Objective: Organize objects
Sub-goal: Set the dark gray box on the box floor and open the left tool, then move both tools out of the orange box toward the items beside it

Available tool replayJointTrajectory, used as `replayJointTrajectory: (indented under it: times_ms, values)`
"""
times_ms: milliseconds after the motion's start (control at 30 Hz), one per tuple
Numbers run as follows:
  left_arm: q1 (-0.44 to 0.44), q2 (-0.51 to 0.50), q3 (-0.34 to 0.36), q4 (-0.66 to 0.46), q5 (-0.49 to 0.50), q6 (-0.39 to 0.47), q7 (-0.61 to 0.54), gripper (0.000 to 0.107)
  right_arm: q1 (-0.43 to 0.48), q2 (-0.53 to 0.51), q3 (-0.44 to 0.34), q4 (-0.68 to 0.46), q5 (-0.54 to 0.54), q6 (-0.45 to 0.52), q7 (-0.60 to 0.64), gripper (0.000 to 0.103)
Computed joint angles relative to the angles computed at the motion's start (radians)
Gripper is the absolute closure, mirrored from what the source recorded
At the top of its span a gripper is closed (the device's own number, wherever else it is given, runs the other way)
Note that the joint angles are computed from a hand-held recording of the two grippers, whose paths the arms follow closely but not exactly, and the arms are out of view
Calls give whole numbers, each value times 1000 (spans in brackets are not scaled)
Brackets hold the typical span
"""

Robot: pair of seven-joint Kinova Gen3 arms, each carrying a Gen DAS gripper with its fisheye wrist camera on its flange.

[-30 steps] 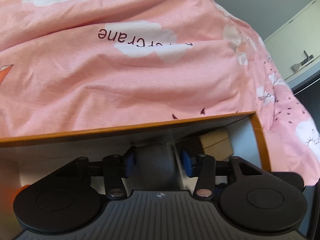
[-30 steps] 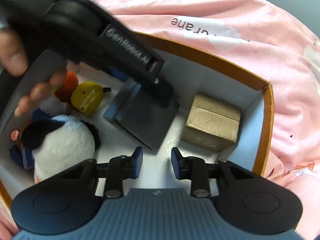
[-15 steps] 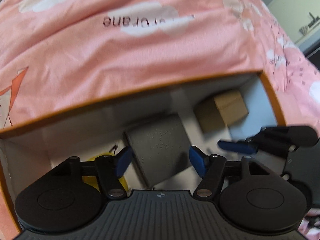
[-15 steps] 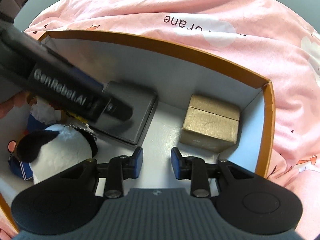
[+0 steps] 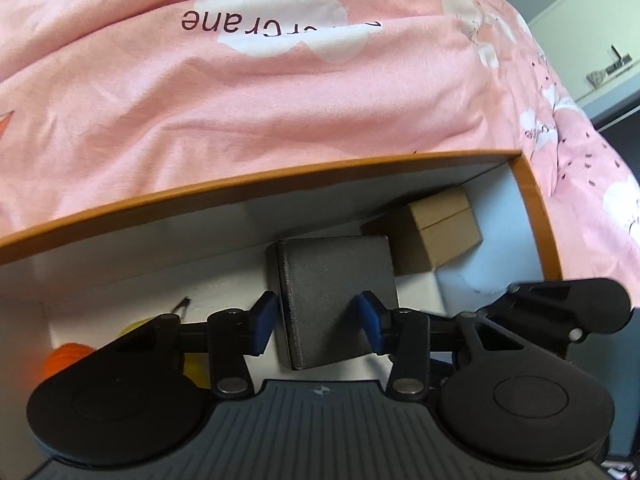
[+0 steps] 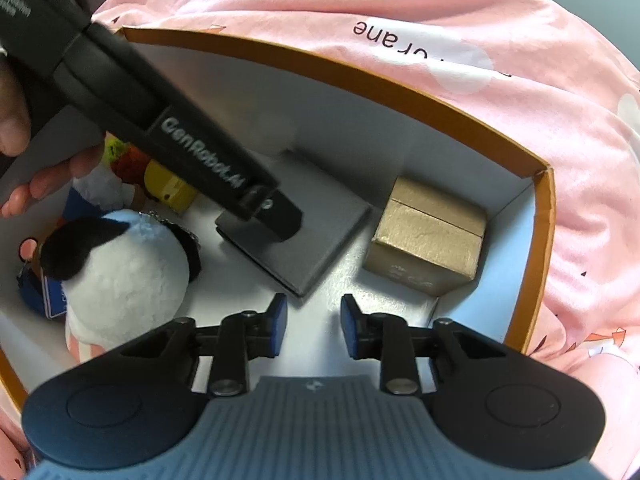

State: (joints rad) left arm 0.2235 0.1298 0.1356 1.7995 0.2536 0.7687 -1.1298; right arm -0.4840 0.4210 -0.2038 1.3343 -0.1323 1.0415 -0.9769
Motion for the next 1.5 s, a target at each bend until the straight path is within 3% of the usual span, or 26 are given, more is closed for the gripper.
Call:
replayJointTrajectory:
  times_ms: [167,467,567,600,933,1233,1367,1500]
  values:
    - [10,6,0,2,-1,-22,50,58,2,11,0,-13,9,-8,-31,87]
    - [11,16,0,-6,-18,-31,75,58,4,5,-3,-3,37,-42,-42,86]
    - [10,18,1,-6,-15,-32,70,58,22,3,-16,-4,23,-46,8,64]
    - [10,19,0,-8,-16,-31,72,58,22,-1,-17,1,27,-55,24,61]
    - [11,21,1,-16,-22,-21,77,58,30,11,-7,-39,8,-26,86,57]
    - [82,-67,12,-24,-196,-12,200,54,85,-89,-14,14,-63,-28,113,51]
    - [123,-160,53,-4,-313,-26,297,54,140,-182,-5,84,-162,-58,144,51]
    - [139,-267,117,48,-359,-54,365,54,193,-274,24,167,-276,-80,184,52]
